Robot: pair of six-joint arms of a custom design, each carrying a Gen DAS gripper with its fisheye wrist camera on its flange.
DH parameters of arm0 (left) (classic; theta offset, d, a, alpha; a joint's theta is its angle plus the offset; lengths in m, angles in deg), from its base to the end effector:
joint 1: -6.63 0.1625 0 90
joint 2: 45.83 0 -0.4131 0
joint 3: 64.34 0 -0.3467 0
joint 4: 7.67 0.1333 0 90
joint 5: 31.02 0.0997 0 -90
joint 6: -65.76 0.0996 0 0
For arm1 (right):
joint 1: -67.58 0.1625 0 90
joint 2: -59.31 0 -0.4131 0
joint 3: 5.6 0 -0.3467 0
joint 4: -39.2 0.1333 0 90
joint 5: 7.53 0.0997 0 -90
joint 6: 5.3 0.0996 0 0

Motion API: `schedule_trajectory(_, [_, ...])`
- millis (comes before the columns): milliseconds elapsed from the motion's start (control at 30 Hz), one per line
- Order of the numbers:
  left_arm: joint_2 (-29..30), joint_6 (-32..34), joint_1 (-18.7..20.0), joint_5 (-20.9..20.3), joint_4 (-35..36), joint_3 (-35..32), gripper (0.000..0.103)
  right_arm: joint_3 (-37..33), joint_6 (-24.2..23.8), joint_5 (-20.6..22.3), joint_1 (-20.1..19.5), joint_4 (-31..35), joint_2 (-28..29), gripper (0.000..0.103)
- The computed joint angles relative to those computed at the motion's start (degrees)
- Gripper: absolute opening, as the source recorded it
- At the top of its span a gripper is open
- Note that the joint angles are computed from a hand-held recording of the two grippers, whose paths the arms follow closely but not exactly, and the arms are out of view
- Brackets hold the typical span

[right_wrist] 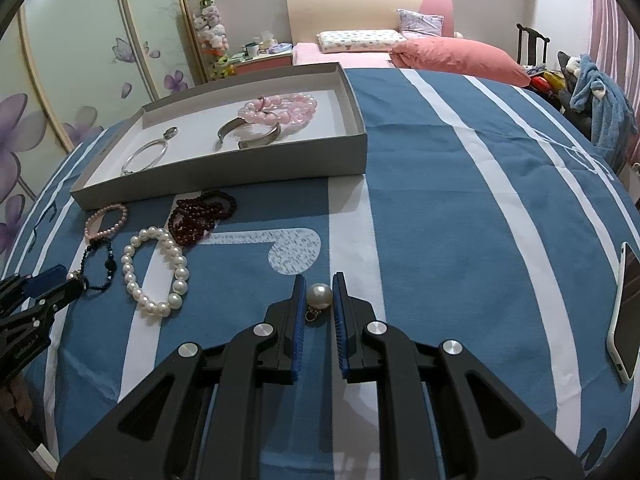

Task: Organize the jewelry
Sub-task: 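Lift the pearl earring with the right gripper while the left gripper grasps another earring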

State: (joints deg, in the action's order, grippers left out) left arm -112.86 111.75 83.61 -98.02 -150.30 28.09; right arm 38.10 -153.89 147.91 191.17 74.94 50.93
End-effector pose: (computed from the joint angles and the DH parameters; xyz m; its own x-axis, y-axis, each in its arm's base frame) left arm 0.0315 -0.6282 0.3582 -0.5070 0.6461 -0.5705 0.8132 0.5780 -0.0680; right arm 0.3735 -0.4851 -0.0493 -0.7076 0.4243 0.5651 -0.1810 0.6641 -0.7254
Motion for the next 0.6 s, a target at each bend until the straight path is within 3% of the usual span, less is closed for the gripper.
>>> schedule_trajectory(67, [0.4, -0.4, 0.0, -0.3, 0.6, -0.6, 0.027, -0.2, -0.2, 0.0, 0.0, 0.0, 0.1, 0.014])
schedule_trajectory(267, [0.7, -1.1, 0.0, -0.5, 0.8, -1.0, 0.015, 0.1, -0.6, 0.0, 0.1, -0.6, 0.0, 0.014])
schedule_trajectory(600, [0.7, -1.2, 0.0, -0.3, 0.6, -1.0, 0.015, -0.6, 0.2, 0.3, 0.1, 0.3, 0.5, 0.015])
